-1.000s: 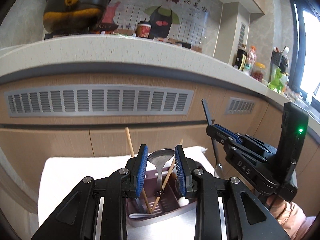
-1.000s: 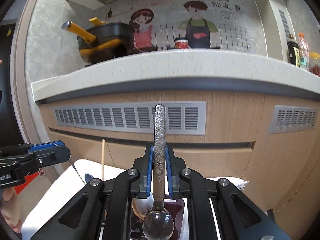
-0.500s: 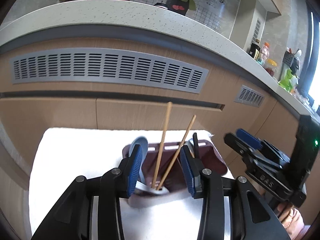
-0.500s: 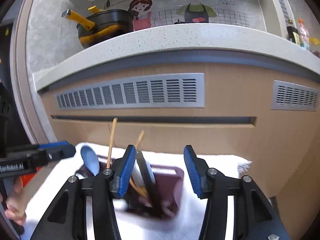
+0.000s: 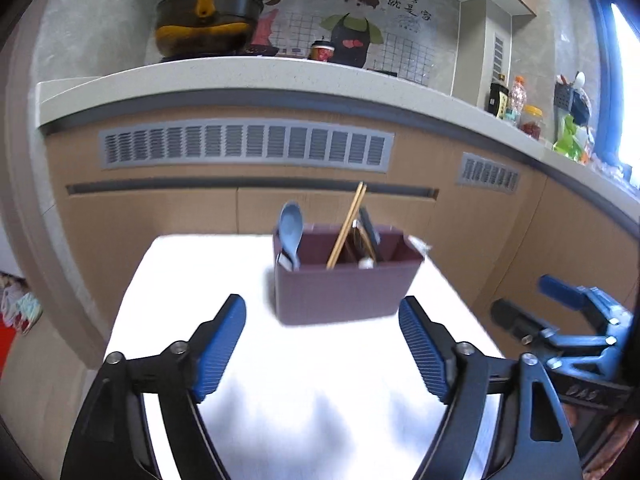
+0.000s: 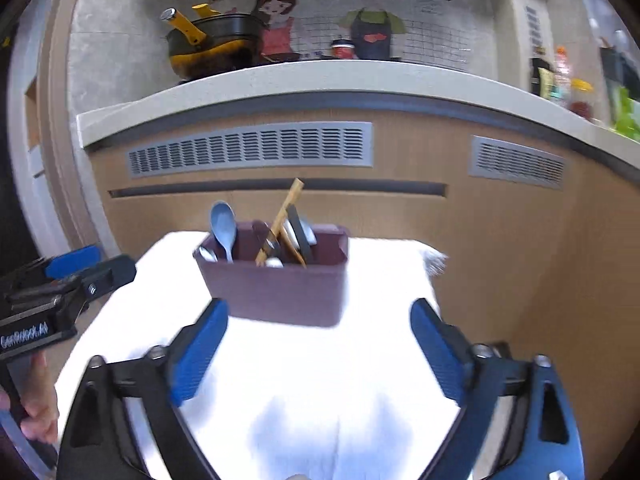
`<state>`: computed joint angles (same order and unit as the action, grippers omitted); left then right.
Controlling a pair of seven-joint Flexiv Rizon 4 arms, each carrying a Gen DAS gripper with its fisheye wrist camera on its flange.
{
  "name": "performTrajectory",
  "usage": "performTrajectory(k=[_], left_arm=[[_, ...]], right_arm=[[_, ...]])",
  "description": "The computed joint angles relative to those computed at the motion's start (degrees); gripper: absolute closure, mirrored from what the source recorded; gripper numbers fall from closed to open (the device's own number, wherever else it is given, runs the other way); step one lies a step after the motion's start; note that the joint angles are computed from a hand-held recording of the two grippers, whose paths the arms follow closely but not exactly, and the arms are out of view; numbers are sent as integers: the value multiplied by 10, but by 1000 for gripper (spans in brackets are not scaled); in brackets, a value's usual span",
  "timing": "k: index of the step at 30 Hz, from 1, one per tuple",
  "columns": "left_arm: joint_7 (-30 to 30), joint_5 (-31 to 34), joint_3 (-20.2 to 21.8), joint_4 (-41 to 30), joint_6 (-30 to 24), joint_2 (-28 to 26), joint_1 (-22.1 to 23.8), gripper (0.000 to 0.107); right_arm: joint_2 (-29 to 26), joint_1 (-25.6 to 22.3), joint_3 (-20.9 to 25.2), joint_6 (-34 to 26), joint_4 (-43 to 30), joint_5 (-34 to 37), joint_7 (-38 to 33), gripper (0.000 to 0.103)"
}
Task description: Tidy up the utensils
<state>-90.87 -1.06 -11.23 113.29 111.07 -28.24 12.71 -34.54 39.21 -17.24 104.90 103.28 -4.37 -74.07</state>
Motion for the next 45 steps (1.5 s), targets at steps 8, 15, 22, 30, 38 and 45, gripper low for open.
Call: performTrajectory(k=[8, 15, 22, 30, 38, 45], left_arm=[[27, -103, 133, 86, 69, 20, -153, 13], [26, -108, 120, 112, 89, 34, -151, 11], [41, -127, 126, 115, 83, 38, -164, 10], [46, -130, 124, 115, 76, 41, -163, 10], [46, -127, 122, 115, 73, 42, -160, 10], [48, -125, 120, 115, 70, 44, -159, 10]], right_arm=[[42, 93, -80, 14, 100, 46, -14, 2], [46, 136, -116, 27, 120, 85, -46, 2], [58, 82, -61, 11, 112, 80, -36, 2], [56, 86, -70, 9, 115, 66, -28, 2], [57, 89, -73, 13, 117, 66, -34, 2], [59, 84, -66, 14, 117, 65, -39, 2]])
